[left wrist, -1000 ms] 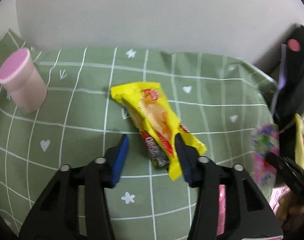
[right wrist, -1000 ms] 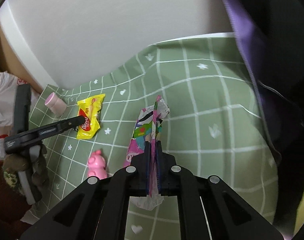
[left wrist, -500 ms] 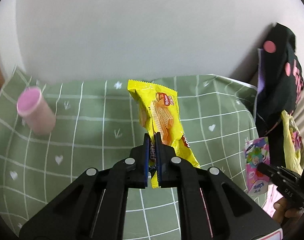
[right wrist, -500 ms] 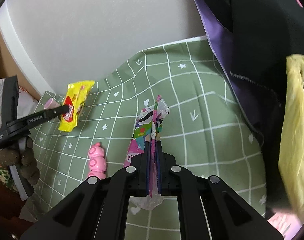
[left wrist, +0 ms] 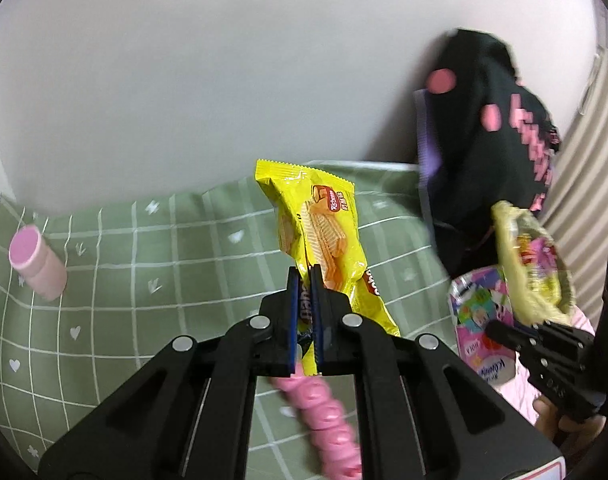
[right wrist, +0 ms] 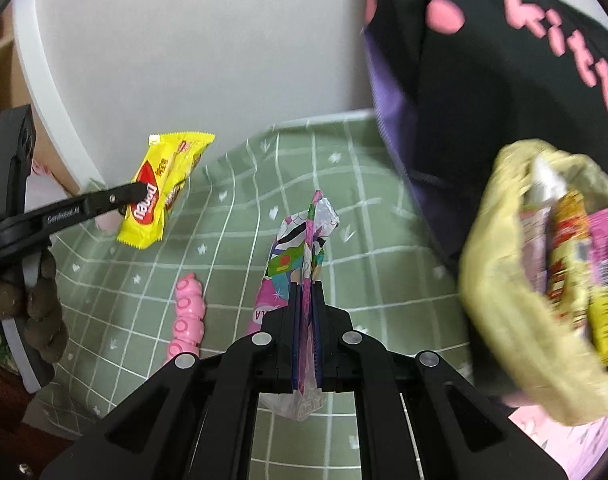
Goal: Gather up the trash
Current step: 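Carry the yellow wrapper and pink-white carton over the yellow bin with both tools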
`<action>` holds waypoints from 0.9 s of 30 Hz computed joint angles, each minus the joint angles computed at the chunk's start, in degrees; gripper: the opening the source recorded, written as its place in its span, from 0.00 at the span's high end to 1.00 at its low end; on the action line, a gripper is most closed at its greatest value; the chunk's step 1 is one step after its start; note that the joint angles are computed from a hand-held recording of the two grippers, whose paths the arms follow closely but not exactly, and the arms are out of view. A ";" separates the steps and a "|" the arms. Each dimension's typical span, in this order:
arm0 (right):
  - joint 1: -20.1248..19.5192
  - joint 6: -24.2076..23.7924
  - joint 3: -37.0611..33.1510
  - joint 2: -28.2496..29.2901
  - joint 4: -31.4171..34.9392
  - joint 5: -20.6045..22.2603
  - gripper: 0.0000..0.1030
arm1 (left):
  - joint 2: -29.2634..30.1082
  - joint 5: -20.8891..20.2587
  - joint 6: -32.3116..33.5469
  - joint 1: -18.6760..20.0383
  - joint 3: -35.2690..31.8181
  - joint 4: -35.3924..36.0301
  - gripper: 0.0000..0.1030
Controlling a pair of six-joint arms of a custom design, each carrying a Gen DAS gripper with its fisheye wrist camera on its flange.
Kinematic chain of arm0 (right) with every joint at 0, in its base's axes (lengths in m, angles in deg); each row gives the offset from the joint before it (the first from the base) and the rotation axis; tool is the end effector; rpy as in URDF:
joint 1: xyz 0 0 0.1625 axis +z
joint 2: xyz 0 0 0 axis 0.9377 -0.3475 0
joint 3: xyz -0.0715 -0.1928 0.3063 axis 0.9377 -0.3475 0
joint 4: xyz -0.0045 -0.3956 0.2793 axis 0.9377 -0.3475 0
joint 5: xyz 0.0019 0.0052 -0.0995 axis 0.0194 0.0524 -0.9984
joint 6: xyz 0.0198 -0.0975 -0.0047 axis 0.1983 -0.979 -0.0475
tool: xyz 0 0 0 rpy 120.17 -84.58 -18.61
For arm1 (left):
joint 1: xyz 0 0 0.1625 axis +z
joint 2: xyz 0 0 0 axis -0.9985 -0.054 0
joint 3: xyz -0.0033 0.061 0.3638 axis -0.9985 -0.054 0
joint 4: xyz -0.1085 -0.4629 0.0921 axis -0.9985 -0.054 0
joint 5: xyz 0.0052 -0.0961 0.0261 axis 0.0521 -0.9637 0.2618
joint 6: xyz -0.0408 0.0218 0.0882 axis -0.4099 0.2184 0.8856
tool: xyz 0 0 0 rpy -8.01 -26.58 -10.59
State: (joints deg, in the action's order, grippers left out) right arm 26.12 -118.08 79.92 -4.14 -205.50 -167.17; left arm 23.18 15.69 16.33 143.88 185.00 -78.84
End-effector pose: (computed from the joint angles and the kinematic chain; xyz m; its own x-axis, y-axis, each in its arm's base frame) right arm 0.1690 -0.6677 0.1740 -0.7463 -0.3728 0.5515 -0.6103 0.7140 -0.3432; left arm -0.2084 -0.6805 0.1711 -0.8681 0.0870 -0.4888 0.4076 0.6870 -0.6016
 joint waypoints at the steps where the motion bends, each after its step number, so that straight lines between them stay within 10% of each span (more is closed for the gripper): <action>1: -0.04 -0.58 0.65 -1.11 -0.89 0.56 0.94 | 0.03 -0.44 0.40 -0.58 -0.03 -0.37 0.95; 17: -6.70 -3.92 7.46 -19.27 -11.36 7.68 0.94 | 15.63 -8.14 14.76 -11.84 -14.51 0.26 0.94; 27: -11.74 -3.29 6.71 -21.91 -9.77 9.94 0.94 | 23.78 -9.81 10.31 -12.14 -24.35 12.76 0.94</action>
State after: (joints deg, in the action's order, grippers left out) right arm 14.37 -121.37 86.63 -26.05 -215.27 -157.23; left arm 46.96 5.88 26.65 131.74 160.65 -66.08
